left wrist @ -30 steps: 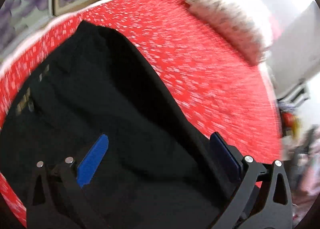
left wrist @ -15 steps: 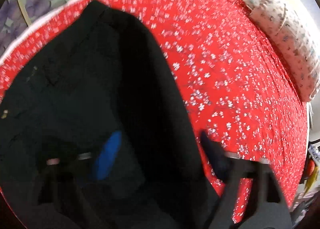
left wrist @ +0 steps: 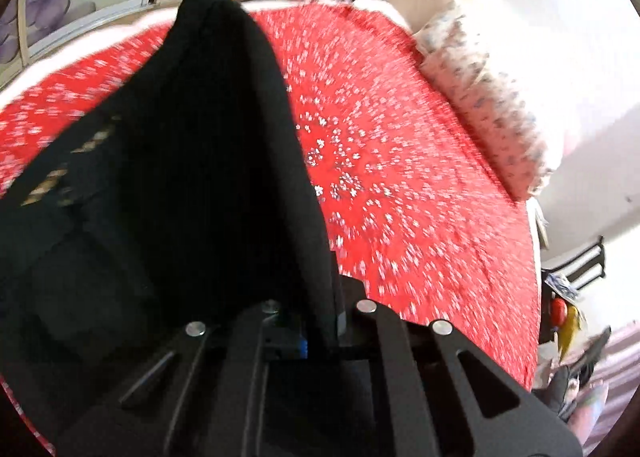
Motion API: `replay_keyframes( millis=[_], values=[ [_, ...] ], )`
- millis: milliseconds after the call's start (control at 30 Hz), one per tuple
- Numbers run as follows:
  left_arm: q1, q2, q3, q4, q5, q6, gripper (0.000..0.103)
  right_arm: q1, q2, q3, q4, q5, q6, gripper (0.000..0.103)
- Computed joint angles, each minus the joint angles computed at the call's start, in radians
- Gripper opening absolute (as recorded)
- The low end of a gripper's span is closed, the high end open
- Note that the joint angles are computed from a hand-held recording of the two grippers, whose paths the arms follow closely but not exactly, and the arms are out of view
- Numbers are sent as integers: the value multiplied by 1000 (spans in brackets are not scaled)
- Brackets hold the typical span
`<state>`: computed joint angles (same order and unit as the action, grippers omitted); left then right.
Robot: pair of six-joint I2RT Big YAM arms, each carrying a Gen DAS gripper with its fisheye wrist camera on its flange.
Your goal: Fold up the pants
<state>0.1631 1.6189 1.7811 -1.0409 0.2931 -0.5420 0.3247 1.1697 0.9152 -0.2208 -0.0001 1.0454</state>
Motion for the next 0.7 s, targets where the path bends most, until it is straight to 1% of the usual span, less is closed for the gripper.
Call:
replay_keyframes(
  millis=[67, 100, 133, 200, 267, 300, 333, 400, 467, 500, 567, 667, 700],
  values=[
    [26, -113, -120, 54, 23, 19, 7, -7, -24, -13, 30, 16, -32, 4],
    [36, -162, -174, 80, 24, 32, 7, -9, -33, -17, 41, 22, -40, 4],
    [46, -228, -246, 116, 19, 47, 7, -12, -41, -22, 53, 21, -45, 4],
    [66, -349, -384, 164, 13, 71, 7, -20, -57, -34, 68, 11, -49, 4],
    [83, -433, -491, 197, 21, 62, 7, -20, -63, -36, 59, 7, -51, 4],
    [98, -480, -557, 208, 27, 54, 7, -18, -63, -34, 42, 8, -51, 4],
    [110, -509, -596, 212, 36, 45, 7, -15, -64, -33, 26, 11, -50, 4],
    [127, -547, -666, 226, 50, 22, 7, -10, -63, -26, -9, 20, -55, 4],
    [149, -566, -721, 241, 80, -11, 7, 2, -68, -21, -49, 40, -72, 4],
    [145, -567, -738, 259, 82, -36, 7, 15, -60, -11, -63, 57, -75, 4],
    [139, -569, -761, 290, 79, -47, 8, 27, -67, -14, -91, 74, -84, 4],
    [147, -568, -761, 290, 97, -54, 13, 25, -81, -33, -110, 70, -73, 4],
    [148, -563, -754, 287, 97, -57, 21, 22, -81, -34, -115, 62, -72, 4]
  ],
)
